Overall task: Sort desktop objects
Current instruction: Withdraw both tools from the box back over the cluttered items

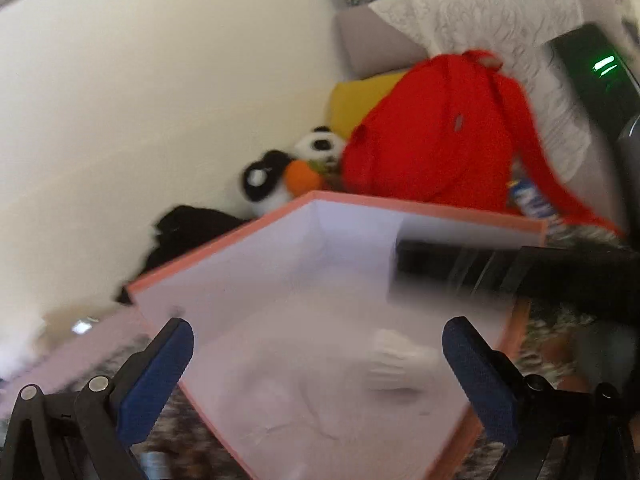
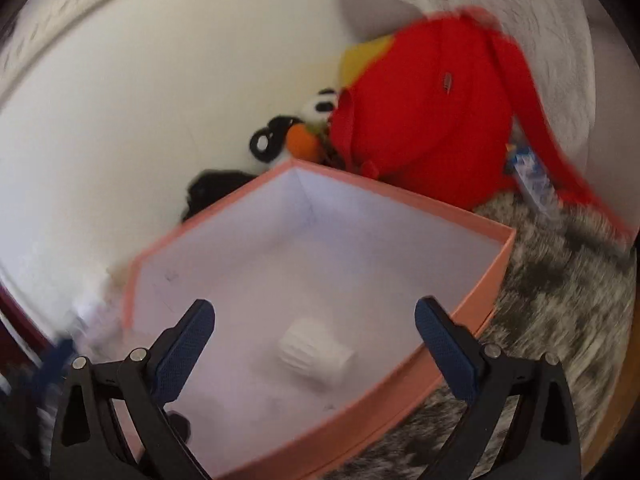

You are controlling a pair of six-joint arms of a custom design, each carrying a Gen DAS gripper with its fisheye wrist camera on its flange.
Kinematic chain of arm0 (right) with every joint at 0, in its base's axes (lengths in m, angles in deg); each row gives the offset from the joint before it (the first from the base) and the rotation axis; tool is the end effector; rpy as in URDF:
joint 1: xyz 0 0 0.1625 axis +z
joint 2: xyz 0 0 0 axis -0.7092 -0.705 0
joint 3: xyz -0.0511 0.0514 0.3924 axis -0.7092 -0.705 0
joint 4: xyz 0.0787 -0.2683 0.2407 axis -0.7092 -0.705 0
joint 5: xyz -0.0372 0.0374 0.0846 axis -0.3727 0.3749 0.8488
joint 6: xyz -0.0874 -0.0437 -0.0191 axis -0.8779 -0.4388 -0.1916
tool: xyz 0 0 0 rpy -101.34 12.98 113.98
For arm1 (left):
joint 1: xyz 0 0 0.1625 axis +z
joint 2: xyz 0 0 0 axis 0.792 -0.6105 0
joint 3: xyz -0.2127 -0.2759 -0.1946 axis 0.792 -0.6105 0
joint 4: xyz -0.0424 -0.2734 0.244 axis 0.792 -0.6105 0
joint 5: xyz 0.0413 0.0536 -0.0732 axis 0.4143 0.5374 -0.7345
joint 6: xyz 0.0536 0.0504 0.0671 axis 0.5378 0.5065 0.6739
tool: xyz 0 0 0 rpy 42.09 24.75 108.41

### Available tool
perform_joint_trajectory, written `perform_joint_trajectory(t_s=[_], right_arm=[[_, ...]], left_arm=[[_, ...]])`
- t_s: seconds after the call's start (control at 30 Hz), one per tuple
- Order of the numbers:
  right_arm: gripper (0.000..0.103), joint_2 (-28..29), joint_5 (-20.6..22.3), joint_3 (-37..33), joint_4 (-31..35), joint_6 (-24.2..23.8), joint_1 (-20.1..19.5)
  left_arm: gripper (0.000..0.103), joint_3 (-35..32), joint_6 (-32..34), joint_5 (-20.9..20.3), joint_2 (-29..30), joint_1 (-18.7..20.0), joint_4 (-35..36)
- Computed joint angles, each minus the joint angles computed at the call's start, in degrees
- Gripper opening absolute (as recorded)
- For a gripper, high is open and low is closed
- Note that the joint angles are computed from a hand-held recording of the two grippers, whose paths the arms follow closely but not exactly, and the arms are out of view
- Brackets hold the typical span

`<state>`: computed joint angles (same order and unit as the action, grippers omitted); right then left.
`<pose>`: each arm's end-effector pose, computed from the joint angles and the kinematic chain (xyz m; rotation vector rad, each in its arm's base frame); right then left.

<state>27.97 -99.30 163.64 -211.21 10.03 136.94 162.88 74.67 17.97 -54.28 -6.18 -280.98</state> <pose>0.0995 -0.5426 0.2689 -0.2972 -2.0933 1.6361 -0.3236 -0.5900 0.0181 1.4779 2.1591 -0.9857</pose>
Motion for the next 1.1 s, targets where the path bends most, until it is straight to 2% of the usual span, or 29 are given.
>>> perform_joint_trajectory(t_s=[0.07,0.13,0.17,0.2,0.27,0.47,0.57,0.8,1.0,1.1], right_arm=[[0.102,-2.27,7.85,4.13,-6.86,4.26,-1.4],[0.103,-3.43,13.17,6.48,-10.69,4.4,-2.13],[0.103,-4.93,19.0,8.14,-9.27,5.54,-3.58],[0.103,-6.09,23.03,9.01,-7.12,7.28,-4.74],[0.103,-6.28,26.27,9.29,-5.97,10.93,-6.16],[0.103,-4.48,21.47,7.88,-7.39,15.74,-6.41],[0.103,-3.89,19.58,7.3,-7.75,15.83,-5.94],[0.103,-1.47,17.75,6.14,-9.73,10.72,-3.08],[0.103,1.92,15.73,5.23,-11.31,5.25,0.75],[0.103,3.83,14.22,4.69,-11.99,2.55,2.77]], left_arm=[[0.103,-0.99,-0.68,-0.28,0.35,0.3,0.3],[0.103,-1.97,-1.37,-0.57,0.71,0.6,0.6],[0.103,-2.47,-1.71,-0.71,0.88,0.75,0.75],[0.103,-2.61,-1.71,-0.74,1.08,0.77,0.34],[0.103,-2.08,-1.99,-0.52,0.71,0.83,0.22],[0.103,1.61,-4.88,3.55,-2.5,0.12,0.91],[0.103,4.35,-6.81,6.15,-4.54,-0.4,1.08],[0.103,14.83,-8.57,14.29,-10.37,-2.68,-2.97],[0.103,21.93,-9.06,21.69,-13.93,-4.64,-10.1],[0.103,23.65,-9.33,28.01,-14.54,-4.67,-12.69]])
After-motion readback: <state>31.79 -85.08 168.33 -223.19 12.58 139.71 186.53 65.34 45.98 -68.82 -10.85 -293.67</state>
